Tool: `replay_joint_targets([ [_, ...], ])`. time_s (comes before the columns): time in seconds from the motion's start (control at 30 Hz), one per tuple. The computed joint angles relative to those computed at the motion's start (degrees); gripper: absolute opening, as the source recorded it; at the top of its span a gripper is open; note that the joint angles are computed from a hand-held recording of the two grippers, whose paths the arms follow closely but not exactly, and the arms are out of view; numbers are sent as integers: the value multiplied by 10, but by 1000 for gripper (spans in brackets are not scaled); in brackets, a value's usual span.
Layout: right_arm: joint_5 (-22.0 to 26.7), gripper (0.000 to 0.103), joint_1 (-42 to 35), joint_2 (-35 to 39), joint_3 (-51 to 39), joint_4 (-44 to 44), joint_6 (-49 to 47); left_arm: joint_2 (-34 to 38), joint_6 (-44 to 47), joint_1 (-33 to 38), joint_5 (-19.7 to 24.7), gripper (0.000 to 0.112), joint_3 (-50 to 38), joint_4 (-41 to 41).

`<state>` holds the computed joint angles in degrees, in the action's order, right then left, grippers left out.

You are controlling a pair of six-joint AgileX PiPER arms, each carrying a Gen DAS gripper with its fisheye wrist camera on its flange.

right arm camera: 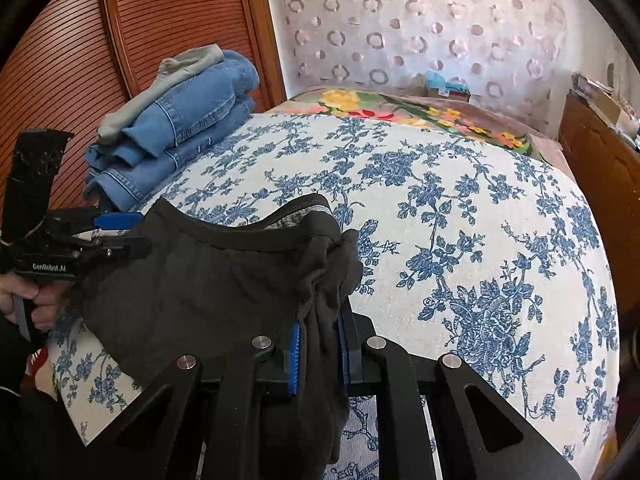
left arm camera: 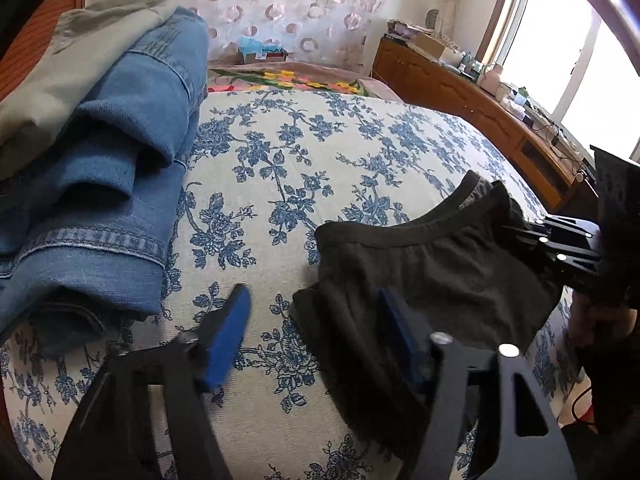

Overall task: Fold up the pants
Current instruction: 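Close both tools on the black pants bundle and lift it off the bed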

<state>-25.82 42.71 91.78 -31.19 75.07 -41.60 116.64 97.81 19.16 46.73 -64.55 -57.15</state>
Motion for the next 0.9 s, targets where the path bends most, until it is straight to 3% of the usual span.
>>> replay_joint_targets([
  [0.1,8,15,-4,0,-3,-3,0,1,-2,0,6,48,0,4],
  [0.3,29,15,-26,-5,7,-64,58,-7,7,6,5,40,14,3],
  [0.57,33,20,-31,-4,9,-77,71,-7,6,18,33,36,23,-1],
  [0.77,45,27,-42,-2,7,-96,95,-2,2,14,47,20,20,-3],
  [0.9,43,28,-33,6,-9,-50,44,-4,9,17,63,11,19,-2],
])
